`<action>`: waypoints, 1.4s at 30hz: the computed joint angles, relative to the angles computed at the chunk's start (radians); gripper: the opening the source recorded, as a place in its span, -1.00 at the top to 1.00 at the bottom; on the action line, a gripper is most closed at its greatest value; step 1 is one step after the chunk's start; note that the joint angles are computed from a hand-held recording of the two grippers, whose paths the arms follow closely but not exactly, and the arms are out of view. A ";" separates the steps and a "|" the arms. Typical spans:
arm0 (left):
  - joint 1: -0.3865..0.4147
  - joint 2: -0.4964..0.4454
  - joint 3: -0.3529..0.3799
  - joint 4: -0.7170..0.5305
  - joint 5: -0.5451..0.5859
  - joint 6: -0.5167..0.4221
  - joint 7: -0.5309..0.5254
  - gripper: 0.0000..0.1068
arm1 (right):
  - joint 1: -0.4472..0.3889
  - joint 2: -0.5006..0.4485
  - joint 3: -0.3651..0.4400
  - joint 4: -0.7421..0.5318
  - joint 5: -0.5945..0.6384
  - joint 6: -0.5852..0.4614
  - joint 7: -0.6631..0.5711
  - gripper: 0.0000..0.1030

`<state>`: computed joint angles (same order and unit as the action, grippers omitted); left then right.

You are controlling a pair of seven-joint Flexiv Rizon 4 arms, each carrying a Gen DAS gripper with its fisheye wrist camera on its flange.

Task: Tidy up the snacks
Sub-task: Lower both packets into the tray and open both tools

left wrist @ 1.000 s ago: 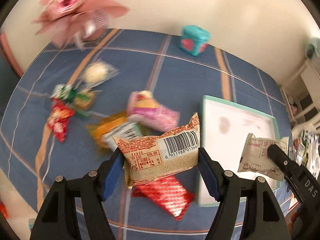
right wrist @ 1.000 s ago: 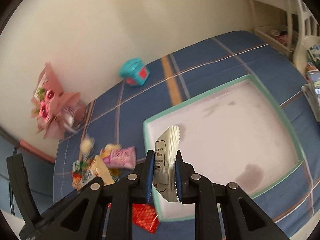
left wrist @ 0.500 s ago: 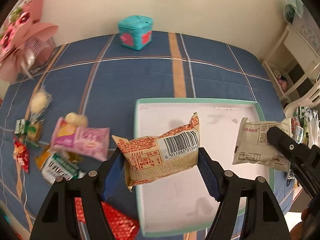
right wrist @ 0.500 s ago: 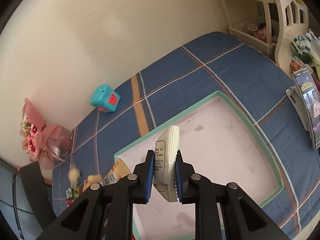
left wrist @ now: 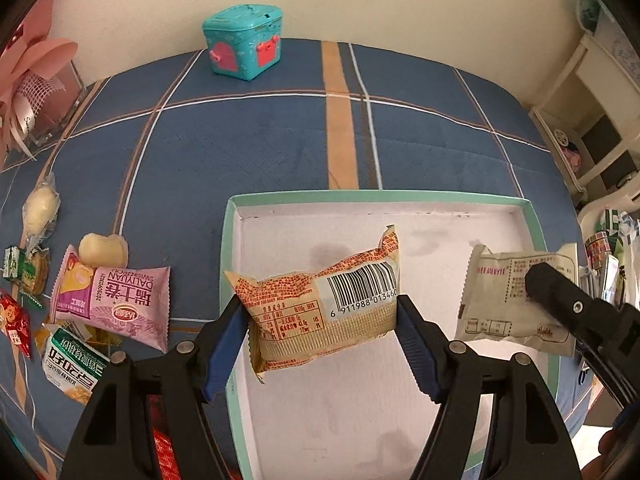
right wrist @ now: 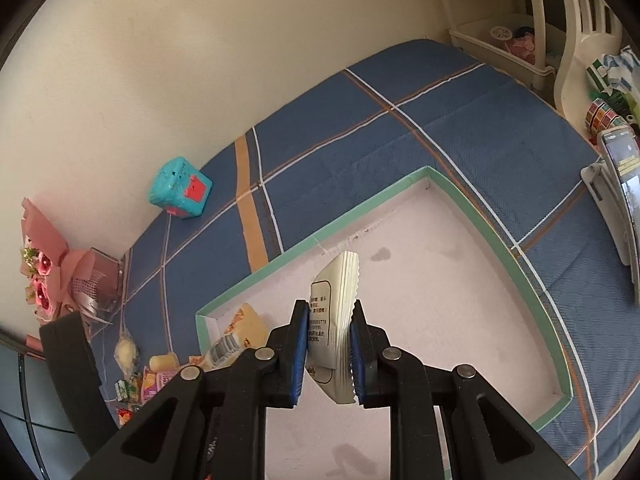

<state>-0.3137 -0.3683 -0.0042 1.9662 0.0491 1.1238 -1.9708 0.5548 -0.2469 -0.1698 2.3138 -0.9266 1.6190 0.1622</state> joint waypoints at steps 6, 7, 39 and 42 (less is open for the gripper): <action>-0.003 -0.006 0.002 -0.009 0.006 -0.025 -0.005 -0.42 | -0.037 0.002 0.066 -0.008 0.066 -0.053 -0.054 0.59; -0.005 -0.007 0.003 -0.012 0.009 -0.032 -0.008 -0.42 | -0.040 0.004 0.070 -0.009 0.065 -0.065 -0.051 0.59; -0.018 0.037 0.072 -0.070 0.277 -0.175 -0.302 -0.85 | -0.126 0.003 0.261 -0.093 0.206 -0.396 -0.306 -1.00; -0.004 0.046 0.069 -0.062 0.277 -0.178 -0.316 -0.85 | -0.124 0.003 0.261 -0.094 0.179 -0.405 -0.304 -1.00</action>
